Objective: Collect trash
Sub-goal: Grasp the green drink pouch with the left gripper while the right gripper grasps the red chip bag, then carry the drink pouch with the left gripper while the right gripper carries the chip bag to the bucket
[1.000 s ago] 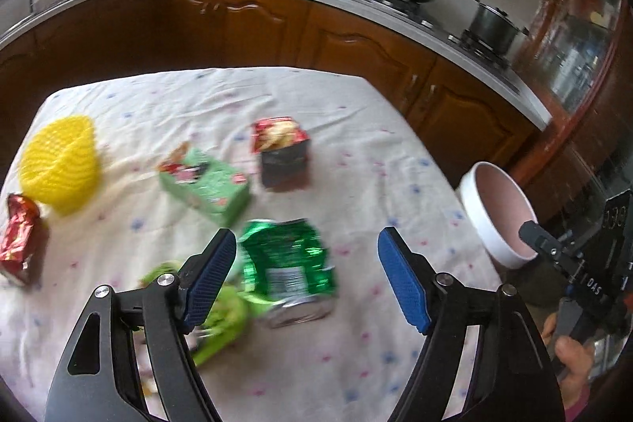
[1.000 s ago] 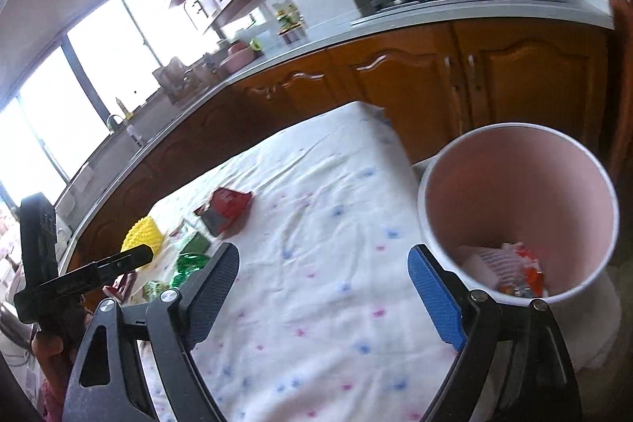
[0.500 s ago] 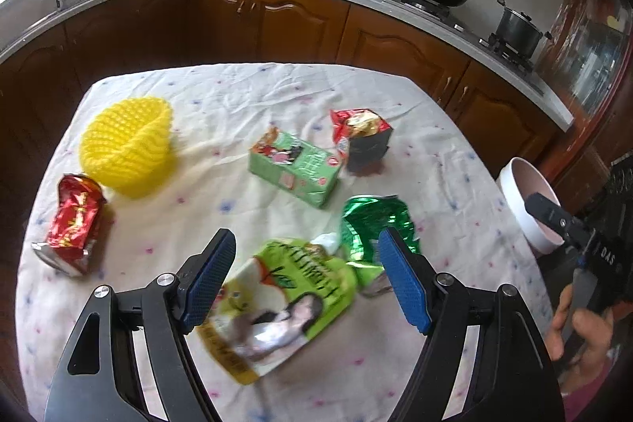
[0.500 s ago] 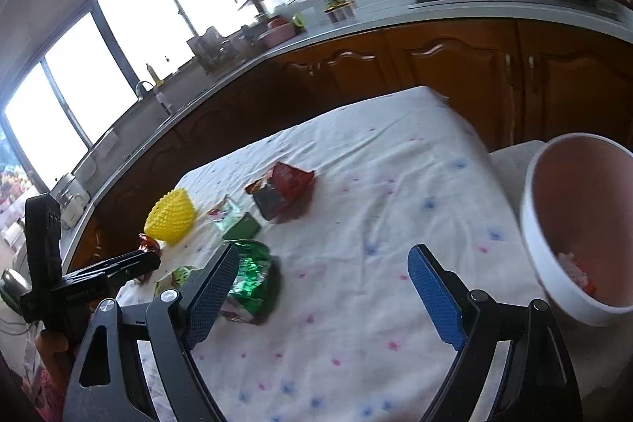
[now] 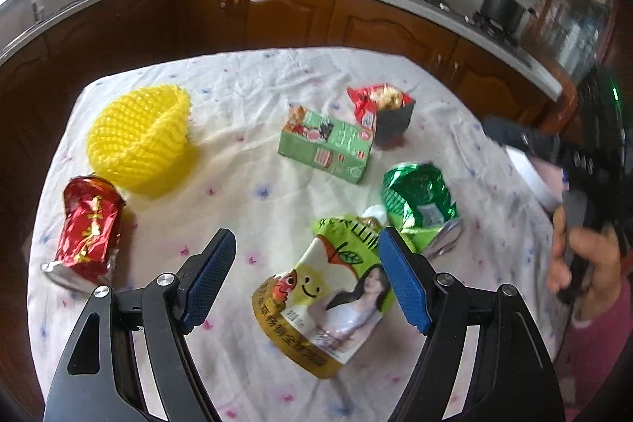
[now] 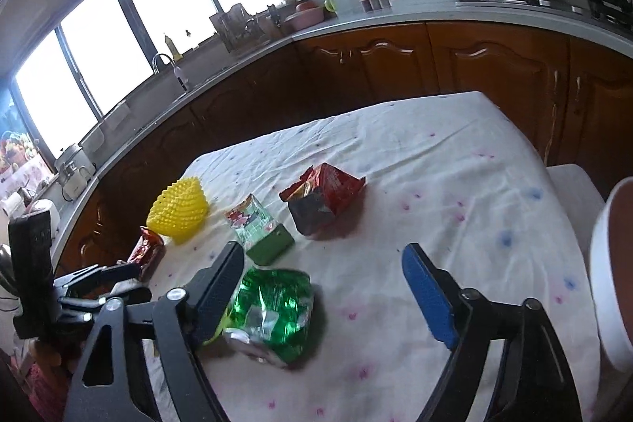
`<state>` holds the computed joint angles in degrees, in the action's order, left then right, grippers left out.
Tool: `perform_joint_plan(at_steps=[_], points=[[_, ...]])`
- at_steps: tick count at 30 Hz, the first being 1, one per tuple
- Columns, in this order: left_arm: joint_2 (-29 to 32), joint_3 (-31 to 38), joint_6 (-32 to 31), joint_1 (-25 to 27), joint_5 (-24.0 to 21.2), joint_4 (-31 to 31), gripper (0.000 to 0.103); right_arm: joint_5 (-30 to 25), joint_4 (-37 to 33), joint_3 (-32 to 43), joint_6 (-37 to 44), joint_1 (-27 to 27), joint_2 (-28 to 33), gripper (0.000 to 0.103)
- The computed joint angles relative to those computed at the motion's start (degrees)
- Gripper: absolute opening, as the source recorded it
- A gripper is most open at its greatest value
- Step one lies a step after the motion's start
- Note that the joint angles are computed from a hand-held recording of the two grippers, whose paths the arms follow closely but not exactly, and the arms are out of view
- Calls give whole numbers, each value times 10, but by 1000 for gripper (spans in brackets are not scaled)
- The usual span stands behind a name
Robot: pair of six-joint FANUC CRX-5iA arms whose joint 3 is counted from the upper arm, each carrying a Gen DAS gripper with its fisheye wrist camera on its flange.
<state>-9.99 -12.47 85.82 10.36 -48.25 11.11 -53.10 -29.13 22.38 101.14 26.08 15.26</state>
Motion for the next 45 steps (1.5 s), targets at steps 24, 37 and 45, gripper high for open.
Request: perform_joint_plan(at_steps=[24,37,45], points=[[3,-45,-113,-5,43,74,3,-10,93,107,-51,44,124,2],[-24,-49,-41,-8,96,101,2,11,34,16,-8,7,25,2],[-7,-26,10,-43,130,102,2,25,25,-42,-4,-22,-32,2]])
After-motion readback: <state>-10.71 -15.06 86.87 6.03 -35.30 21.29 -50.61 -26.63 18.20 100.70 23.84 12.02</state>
